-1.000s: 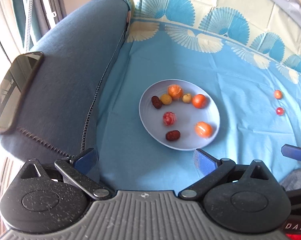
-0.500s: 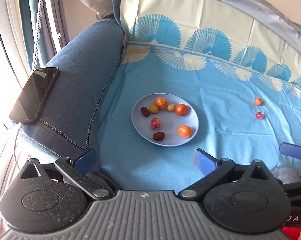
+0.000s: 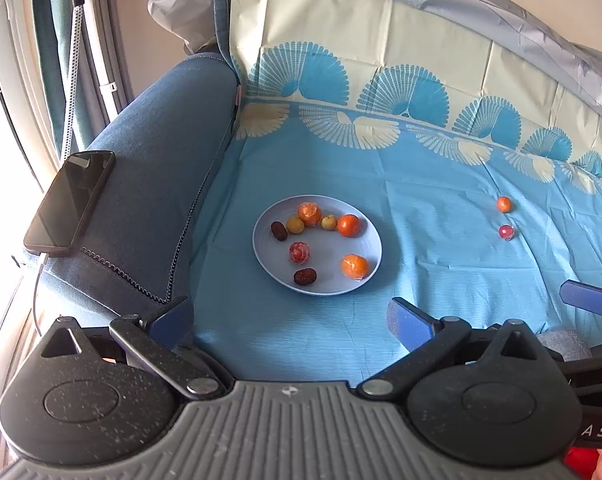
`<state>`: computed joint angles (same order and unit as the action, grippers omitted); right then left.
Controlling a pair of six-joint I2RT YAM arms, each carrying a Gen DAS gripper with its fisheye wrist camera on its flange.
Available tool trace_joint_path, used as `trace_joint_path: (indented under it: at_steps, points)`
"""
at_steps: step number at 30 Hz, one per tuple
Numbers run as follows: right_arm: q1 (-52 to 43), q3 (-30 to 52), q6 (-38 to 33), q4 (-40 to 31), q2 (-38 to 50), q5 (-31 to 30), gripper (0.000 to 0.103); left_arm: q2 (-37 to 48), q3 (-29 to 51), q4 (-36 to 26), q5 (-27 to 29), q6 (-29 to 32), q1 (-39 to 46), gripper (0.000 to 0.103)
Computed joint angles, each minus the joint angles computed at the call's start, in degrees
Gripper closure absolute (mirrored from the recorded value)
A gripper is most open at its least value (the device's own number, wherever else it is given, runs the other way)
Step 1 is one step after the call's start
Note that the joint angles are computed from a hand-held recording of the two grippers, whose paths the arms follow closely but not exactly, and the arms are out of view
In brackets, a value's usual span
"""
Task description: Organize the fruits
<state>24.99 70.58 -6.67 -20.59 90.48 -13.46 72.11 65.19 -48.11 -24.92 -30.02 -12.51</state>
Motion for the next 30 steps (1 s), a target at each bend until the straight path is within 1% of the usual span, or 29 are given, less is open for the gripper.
trace_joint_path:
  at_steps: [7,13,15,18,20,23,26,29,30]
  points:
    - [-0.39,0.42,1.33,-0.21,0.79,0.0,0.003,1.63,0.69,0.33,-0.14,0.42,-0.59,0.0]
    - [-1.5,0.85,1.7,0.23,2.04,-0.6,0.003,4.7,2.67,0.75,0.25,1.13,-1.19,0.0]
    - [-2.07,0.51,1.43,1.5,2.27,0.21,0.003,6.31,3.88,0.93,0.25,1.56,-1.53,0.0]
    - [-3.49,-1.34,-0.74,5.58,1.99,3.22,0.003,9.67,6.47,1.75,0.95,2.43,-2.06,0.0]
    - [-5.47,-1.88,-2.25,8.69,2.63,5.52,0.003,13.01,9.1,2.75,1.87,3.43,-2.56,0.0]
    - [-10.08,-0.31,-2.95,11.15,5.21,7.22,0.002,19.89,14.74,5.35,3.62,5.6,-3.82,0.0]
    - [-15.7,3.92,-1.78,12.77,9.92,8.15,0.002,28.25,22.28,8.46,8.84,8.33,-4.3,0.0]
    - [-21.01,9.47,-0.73,14.9,16.24,8.21,0.001,39.57,33.65,9.73,11.54,11.08,-5.68,0.0]
    - [-22.63,11.93,-0.58,15.72,18.99,7.93,0.001,44.62,39.2,9.36,11.85,12.23,-6.36,0.0]
